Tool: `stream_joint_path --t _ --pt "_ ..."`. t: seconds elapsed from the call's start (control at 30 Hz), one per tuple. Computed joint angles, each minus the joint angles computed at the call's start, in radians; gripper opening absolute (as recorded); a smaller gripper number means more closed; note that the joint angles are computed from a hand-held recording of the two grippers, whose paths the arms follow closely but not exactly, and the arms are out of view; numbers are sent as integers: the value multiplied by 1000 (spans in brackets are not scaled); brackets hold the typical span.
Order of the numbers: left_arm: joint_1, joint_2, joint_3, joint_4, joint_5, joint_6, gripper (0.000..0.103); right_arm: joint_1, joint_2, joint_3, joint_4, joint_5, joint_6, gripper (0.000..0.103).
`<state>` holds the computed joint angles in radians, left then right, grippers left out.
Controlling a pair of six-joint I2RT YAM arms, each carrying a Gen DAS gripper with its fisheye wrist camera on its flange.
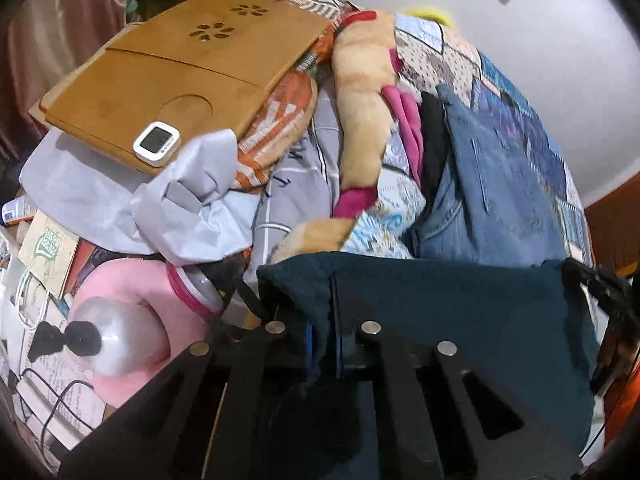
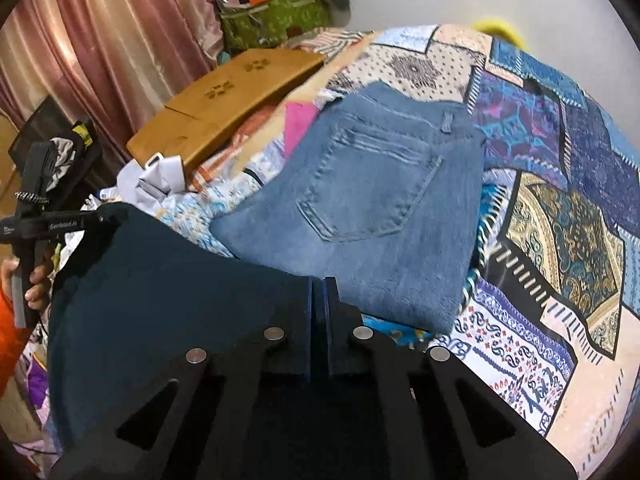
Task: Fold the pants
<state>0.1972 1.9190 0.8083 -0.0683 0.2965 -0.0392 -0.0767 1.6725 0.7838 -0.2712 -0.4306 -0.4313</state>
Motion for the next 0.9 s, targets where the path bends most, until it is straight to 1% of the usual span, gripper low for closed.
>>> stream_joint_path --t 0.03,0.1,0.13,0.17,0.2,0.23,0.27,0.3,0.33,0.4,0.43,0.47,0.53,0.57,0.6,0.73,0.83,0.9 --pt "-2 14 15 -9 -7 3 9 7 -5 -5 8 3 6 9" --pt "-23 55 48 -32 -36 19 10 18 -13 -6 -5 24 33 10" --pt "-43 72 65 -49 -71 29 11 13 -16 -2 -22 30 41 15" --pt "-58 77 69 -59 -103 32 15 4 -22 3 -46 23 42 20" --pt "-74 76 67 -61 -133 28 24 -5 -45 -4 -64 24 42 31" --pt "-94 52 47 -51 -185 24 28 -15 -71 -17 -69 24 36 39" --pt "-114 20 18 -35 -243 20 40 -29 -113 -39 -74 21 21 42" --pt "-126 -19 -18 -13 -284 30 47 -38 -148 -57 -80 21 9 46" --pt "-135 -55 -49 2 -308 41 51 -46 -186 -74 -93 26 -5 49" --pt "-138 -138 -105 3 -327 55 71 -78 -270 -106 -138 25 -52 53" --pt "-132 -172 -126 -6 -326 55 75 -92 -298 -118 -152 18 -70 57" --pt "-124 -217 -156 -22 -320 54 80 -109 -335 -135 -169 11 -89 58" --pt "-111 -273 -196 -49 -306 50 83 -150 -409 -172 -207 0 -138 59" --pt "-103 -299 -220 -63 -295 46 88 -171 -443 -189 -229 -7 -167 59" --pt "-92 -322 -251 -72 -274 42 90 -199 -486 -213 -256 -18 -201 59" --pt "-64 -387 -361 -92 -234 44 90 -281 -583 -283 -343 -41 -299 59" --pt "-55 -423 -429 -79 -218 8 90 -333 -646 -349 -389 -31 -379 59" --pt "-40 -431 -456 -84 -174 -19 90 -380 -699 -404 -408 -41 -421 59"
